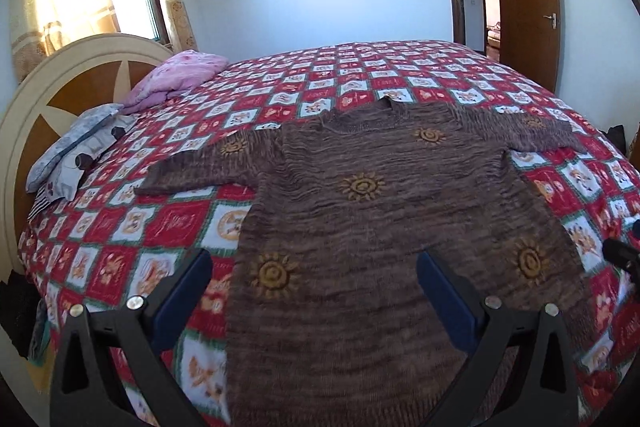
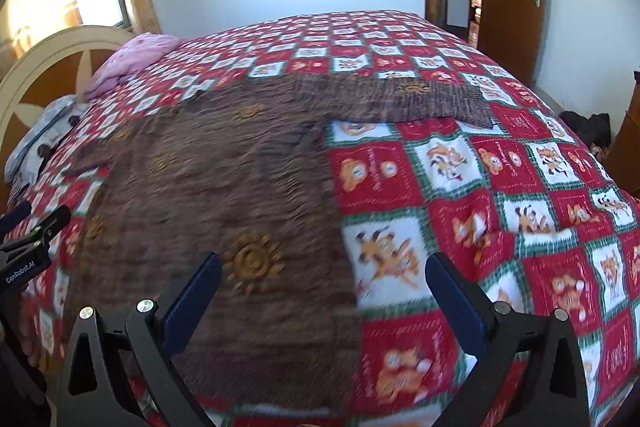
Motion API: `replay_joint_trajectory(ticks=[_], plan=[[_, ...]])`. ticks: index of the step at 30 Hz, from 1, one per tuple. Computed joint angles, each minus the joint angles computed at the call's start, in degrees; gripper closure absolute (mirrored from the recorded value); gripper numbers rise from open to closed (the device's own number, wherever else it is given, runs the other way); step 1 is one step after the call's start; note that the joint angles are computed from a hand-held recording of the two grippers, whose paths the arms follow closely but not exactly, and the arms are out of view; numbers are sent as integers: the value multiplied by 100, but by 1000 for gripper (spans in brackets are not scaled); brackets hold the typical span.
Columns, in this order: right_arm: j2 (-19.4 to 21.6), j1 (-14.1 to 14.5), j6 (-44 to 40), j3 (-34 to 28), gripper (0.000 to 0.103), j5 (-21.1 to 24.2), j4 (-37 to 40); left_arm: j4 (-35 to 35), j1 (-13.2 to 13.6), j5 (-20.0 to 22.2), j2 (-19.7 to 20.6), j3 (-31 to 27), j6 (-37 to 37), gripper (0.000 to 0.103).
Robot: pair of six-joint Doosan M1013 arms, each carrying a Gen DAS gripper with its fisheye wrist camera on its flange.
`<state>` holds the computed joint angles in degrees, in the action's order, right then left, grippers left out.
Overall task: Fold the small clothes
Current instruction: 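Grasp the sweater sleeve cuff nearest the right tool with the right tool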
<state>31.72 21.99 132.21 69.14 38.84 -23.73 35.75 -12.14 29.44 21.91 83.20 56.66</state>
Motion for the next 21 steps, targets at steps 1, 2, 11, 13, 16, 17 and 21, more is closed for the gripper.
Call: replay_joint_trajectory(ticks=[1,2,11,13,16,17,21], plan=[[69,-69,-4,-105,1,51,51,-107,21,31,81,-100,110,0],[135,-130,-24,-203,1,95,118,-216,40,81,177,-227,208,0],[911,-841,-167,-1456,30,816,882,71,116,428,852,-1052,-139,0],[1094,-1005,-44,-1744,37,980,955,-65,131,550,978,-1223,-44,0],[1372,-1247,132,-2184,40,1232,1108,-4,120,768,1165,-1461,-92,0],[1451,-1293,189,-2316,40,1336,1095,7,120,852,1228,-1545,-100,0],[1852,-1455,175,-2986,42,1717,1015,-219,182,1001,1396,-1792,35,0]])
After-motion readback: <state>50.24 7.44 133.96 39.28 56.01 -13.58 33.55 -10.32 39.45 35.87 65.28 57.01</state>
